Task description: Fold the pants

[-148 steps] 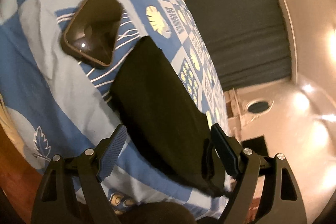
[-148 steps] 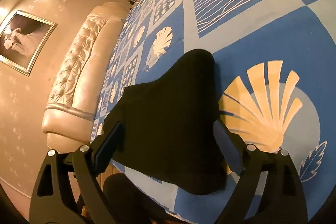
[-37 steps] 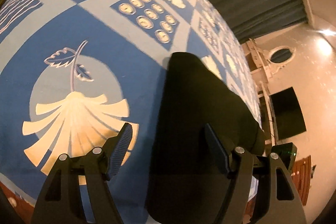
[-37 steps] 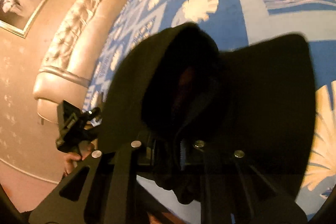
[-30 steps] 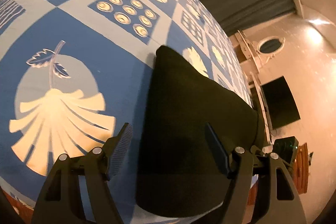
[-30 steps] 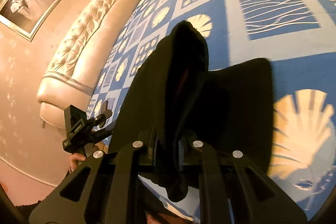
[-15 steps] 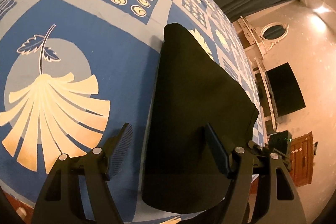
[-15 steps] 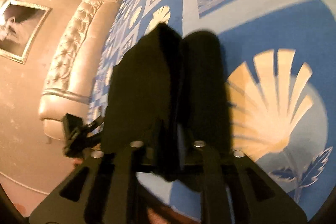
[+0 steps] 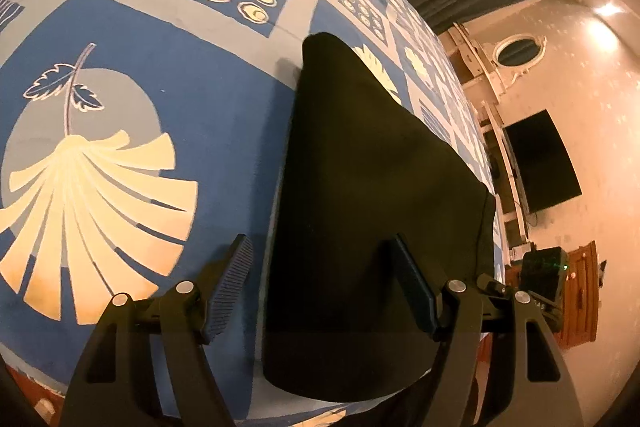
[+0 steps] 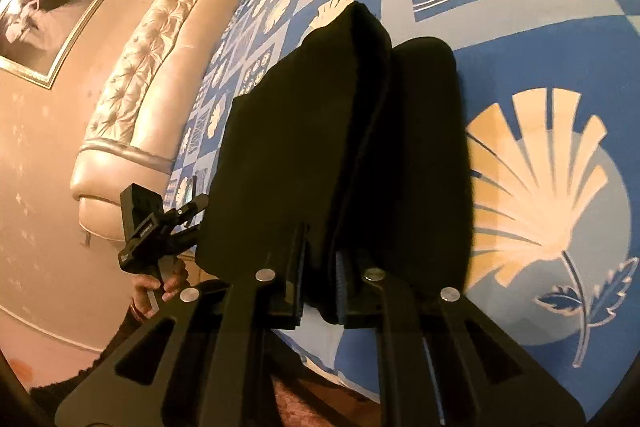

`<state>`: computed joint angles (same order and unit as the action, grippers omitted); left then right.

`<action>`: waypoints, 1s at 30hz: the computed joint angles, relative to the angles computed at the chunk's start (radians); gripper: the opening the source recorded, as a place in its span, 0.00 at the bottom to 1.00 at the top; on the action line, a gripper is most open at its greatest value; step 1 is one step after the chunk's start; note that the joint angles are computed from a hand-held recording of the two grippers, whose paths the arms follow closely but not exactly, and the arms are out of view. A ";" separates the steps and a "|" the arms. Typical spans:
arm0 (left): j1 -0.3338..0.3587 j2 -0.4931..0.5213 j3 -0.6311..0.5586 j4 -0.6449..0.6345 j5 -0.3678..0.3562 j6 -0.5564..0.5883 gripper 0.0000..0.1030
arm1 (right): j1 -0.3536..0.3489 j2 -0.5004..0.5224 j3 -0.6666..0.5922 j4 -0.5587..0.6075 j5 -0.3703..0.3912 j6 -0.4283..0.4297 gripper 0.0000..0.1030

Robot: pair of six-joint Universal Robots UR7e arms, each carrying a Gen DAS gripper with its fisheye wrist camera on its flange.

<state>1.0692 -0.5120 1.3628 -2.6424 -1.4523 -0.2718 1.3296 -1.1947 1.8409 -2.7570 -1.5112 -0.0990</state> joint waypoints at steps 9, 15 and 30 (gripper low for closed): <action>0.007 0.002 -0.008 0.020 -0.032 -0.029 0.68 | -0.032 0.015 -0.006 0.012 0.024 0.031 0.12; 0.027 -0.017 -0.003 0.053 -0.120 -0.053 0.68 | -0.060 -0.037 0.039 -0.062 0.085 0.046 0.65; 0.095 -0.033 0.042 0.013 -0.252 -0.070 0.76 | -0.125 0.028 0.007 -0.035 0.238 0.067 0.92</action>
<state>1.1643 -0.5450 1.4048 -2.6299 -1.7047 -0.3414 1.2047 -1.1664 1.8481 -2.7924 -1.2728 -0.0319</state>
